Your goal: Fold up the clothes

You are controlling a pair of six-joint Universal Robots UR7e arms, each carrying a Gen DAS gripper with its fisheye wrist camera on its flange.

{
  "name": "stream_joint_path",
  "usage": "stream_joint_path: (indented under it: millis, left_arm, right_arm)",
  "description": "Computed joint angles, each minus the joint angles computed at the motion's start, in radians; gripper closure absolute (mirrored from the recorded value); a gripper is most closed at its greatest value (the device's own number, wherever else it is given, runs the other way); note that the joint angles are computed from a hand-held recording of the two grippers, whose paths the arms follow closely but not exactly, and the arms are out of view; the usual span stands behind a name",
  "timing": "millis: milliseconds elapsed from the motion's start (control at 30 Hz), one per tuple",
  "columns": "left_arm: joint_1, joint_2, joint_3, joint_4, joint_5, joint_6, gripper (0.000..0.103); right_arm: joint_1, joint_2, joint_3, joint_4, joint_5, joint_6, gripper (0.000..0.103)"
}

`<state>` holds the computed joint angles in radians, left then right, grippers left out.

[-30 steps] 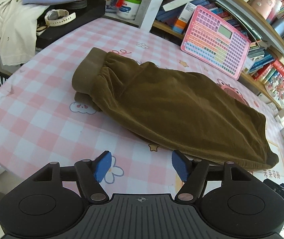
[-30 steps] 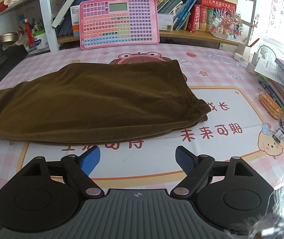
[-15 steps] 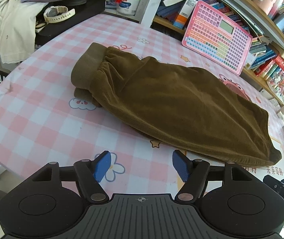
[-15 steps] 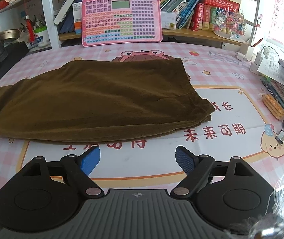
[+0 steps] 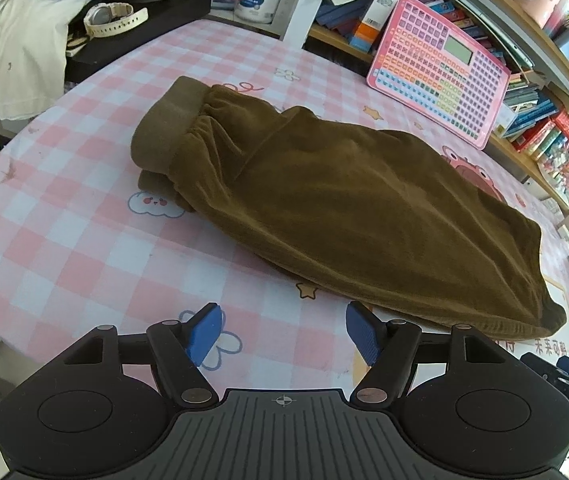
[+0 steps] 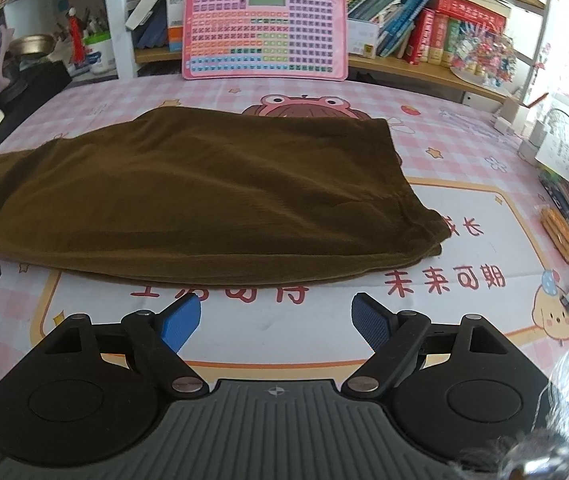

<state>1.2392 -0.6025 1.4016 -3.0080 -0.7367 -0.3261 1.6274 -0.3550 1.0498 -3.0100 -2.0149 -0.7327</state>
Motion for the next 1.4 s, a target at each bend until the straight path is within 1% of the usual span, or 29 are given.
stream_joint_path:
  millis: [133, 267, 400, 500, 667, 833, 933, 1067, 1133, 1267, 1400]
  left_arm:
    - [-0.005, 0.019, -0.026, 0.018, 0.009, -0.011, 0.033]
    - [-0.015, 0.053, -0.069, 0.039, 0.029, -0.035, 0.033]
    - [-0.034, 0.097, -0.128, 0.082, 0.066, -0.083, 0.033]
    - [-0.051, 0.132, -0.173, 0.099, 0.100, -0.116, 0.033]
    - [-0.075, 0.198, -0.265, 0.164, 0.172, -0.201, 0.033]
    - [-0.094, 0.245, -0.338, 0.267, 0.229, -0.294, 0.033]
    - [-0.102, 0.248, -0.348, 0.344, 0.258, -0.376, 0.033]
    - [-0.098, 0.228, -0.324, 0.389, 0.272, -0.463, 0.033]
    - [-0.089, 0.216, -0.312, 0.385, 0.271, -0.487, 0.033]
    - [-0.068, 0.186, -0.278, 0.308, 0.247, -0.500, 0.033]
    - [-0.042, 0.146, -0.226, 0.203, 0.195, -0.499, 0.033]
  right_arm:
    - [-0.001, 0.007, -0.020, 0.025, 0.011, -0.039, 0.021]
    - [-0.010, 0.007, -0.040, 0.047, 0.043, -0.093, 0.021]
    - [-0.027, 0.008, -0.081, 0.088, 0.101, -0.149, 0.021]
    - [-0.043, 0.018, -0.148, 0.155, 0.138, -0.160, 0.021]
    - [-0.070, 0.055, -0.302, 0.290, 0.200, -0.171, 0.020]
    - [-0.092, 0.104, -0.451, 0.434, 0.245, -0.176, 0.020]
    - [-0.099, 0.131, -0.521, 0.509, 0.260, -0.170, 0.020]
    - [-0.099, 0.167, -0.594, 0.584, 0.269, -0.178, 0.020]
    - [-0.094, 0.185, -0.618, 0.600, 0.270, -0.189, 0.020]
    - [-0.077, 0.225, -0.668, 0.607, 0.265, -0.208, 0.019]
    - [-0.060, 0.283, -0.752, 0.637, 0.255, -0.201, 0.018]
